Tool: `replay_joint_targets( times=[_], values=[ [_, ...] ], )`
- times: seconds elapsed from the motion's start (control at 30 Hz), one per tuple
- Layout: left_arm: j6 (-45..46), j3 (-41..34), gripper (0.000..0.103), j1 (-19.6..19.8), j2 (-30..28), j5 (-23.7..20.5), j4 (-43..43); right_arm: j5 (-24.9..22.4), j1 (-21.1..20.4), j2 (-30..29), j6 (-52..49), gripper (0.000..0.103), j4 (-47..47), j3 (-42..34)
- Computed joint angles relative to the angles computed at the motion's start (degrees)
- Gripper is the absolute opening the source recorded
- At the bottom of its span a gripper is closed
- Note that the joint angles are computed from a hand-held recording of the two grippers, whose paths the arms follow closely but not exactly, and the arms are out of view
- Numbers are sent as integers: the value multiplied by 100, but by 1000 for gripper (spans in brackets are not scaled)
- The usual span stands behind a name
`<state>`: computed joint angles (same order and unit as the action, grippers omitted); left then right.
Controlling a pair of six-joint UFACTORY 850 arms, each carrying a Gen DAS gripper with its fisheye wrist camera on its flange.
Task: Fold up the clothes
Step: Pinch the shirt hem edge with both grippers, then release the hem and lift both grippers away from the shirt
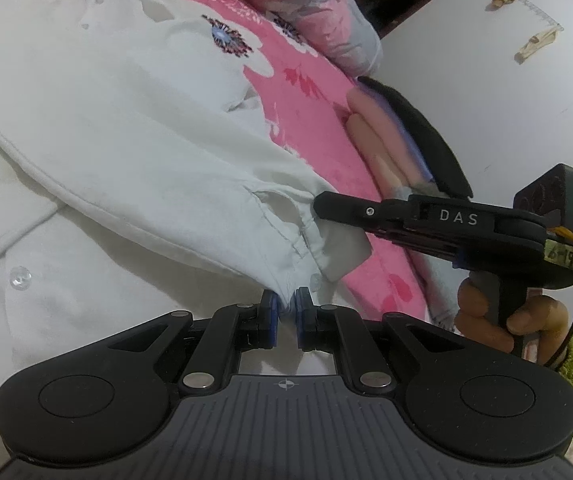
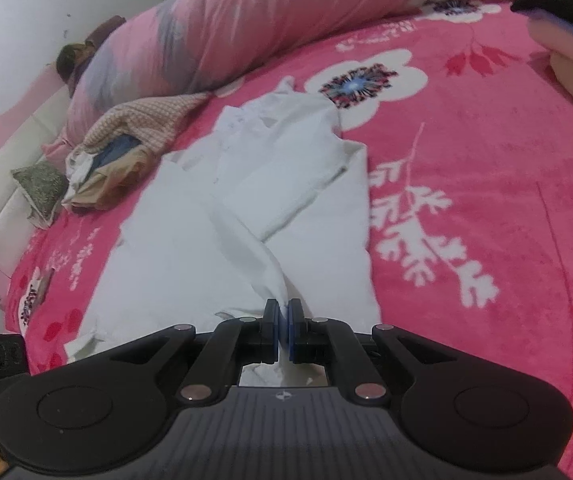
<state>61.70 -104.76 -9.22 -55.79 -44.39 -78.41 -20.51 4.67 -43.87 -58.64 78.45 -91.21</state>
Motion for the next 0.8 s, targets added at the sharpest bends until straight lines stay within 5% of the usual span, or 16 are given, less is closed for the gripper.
replay_joint_targets(
  times=[0.13,0.23,0.3,0.37,0.47,0.6,0.8],
  values=[
    [-255,-85,7,-25,-69,15,286,-47,-31,-158,408,4,-453,-116],
    [-723,-285,10,-4,-222,-215,699,66,19,-313,1386,9,-1628,-283],
    [-666,-284,15,79,-256,-469,685,133,26,-340,1561,11,-1835,-276],
    [-334,-131,33,193,-180,-677,566,278,10,-240,1349,19,-1614,-154],
    [473,311,39,411,124,-757,345,935,103,41,1725,24,-2213,97],
    [1467,848,39,797,602,-253,-249,1401,180,283,1292,24,-1966,195],
    [2562,710,41,1278,755,1646,-1430,1322,494,-158,1057,24,-2067,-869]
  ],
)
